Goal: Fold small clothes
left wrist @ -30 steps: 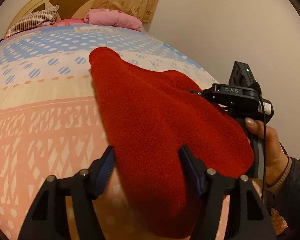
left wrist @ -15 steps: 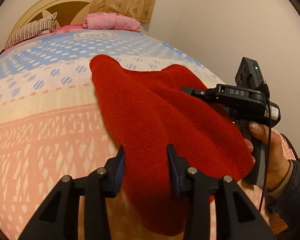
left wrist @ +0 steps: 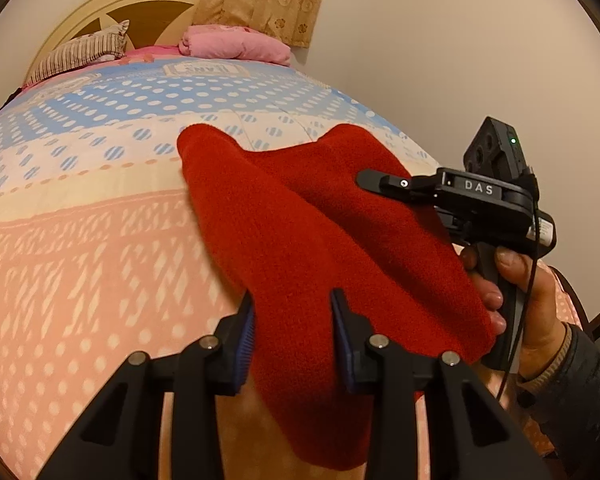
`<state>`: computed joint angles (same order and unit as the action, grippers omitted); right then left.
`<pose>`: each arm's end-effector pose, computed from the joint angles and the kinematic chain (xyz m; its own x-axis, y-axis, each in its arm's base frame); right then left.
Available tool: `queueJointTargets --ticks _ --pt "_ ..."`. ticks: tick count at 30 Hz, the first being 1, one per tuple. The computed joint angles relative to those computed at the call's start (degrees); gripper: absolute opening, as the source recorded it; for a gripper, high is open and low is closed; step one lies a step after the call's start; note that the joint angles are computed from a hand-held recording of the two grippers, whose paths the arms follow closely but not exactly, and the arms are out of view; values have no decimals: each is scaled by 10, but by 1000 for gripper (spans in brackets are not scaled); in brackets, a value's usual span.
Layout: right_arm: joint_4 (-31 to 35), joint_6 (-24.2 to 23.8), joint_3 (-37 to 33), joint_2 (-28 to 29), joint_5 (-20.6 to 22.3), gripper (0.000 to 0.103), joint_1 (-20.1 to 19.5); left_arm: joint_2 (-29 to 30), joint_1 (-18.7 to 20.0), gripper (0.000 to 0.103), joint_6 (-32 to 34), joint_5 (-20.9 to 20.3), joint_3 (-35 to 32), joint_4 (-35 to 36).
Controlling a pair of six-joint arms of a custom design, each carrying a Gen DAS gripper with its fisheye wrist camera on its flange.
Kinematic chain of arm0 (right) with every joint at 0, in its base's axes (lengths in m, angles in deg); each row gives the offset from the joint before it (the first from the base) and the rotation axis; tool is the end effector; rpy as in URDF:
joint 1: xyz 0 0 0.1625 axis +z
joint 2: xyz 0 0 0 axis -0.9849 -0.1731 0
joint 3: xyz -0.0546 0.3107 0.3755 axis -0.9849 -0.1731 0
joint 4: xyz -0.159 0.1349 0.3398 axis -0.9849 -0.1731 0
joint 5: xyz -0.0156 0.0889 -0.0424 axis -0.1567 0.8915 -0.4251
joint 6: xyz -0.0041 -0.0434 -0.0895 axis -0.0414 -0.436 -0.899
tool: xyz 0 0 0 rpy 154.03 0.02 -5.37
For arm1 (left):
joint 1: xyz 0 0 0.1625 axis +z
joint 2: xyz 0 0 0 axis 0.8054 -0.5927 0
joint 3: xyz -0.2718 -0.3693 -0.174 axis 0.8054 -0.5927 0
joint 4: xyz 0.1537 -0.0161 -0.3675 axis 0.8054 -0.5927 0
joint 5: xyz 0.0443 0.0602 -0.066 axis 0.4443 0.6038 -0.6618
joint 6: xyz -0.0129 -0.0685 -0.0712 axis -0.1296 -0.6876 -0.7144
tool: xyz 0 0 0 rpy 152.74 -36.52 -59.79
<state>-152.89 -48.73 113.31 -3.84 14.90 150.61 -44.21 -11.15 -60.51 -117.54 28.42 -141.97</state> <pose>-0.0660 -0.6980 0.2371 -0.9315 -0.3477 -0.1071 -0.2645 0.8493 -0.4568 -0.2992 -0.5502 -0.0513 -0.8579 0.1110 -0.5016 0.4141 0.7274 -0.5473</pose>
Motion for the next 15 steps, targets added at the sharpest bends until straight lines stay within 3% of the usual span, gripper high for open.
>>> queueJointTargets --ticks 15 --pt "10 -27 64 -8 20 26 33 -33 -42 36 -73 54 112 -70"
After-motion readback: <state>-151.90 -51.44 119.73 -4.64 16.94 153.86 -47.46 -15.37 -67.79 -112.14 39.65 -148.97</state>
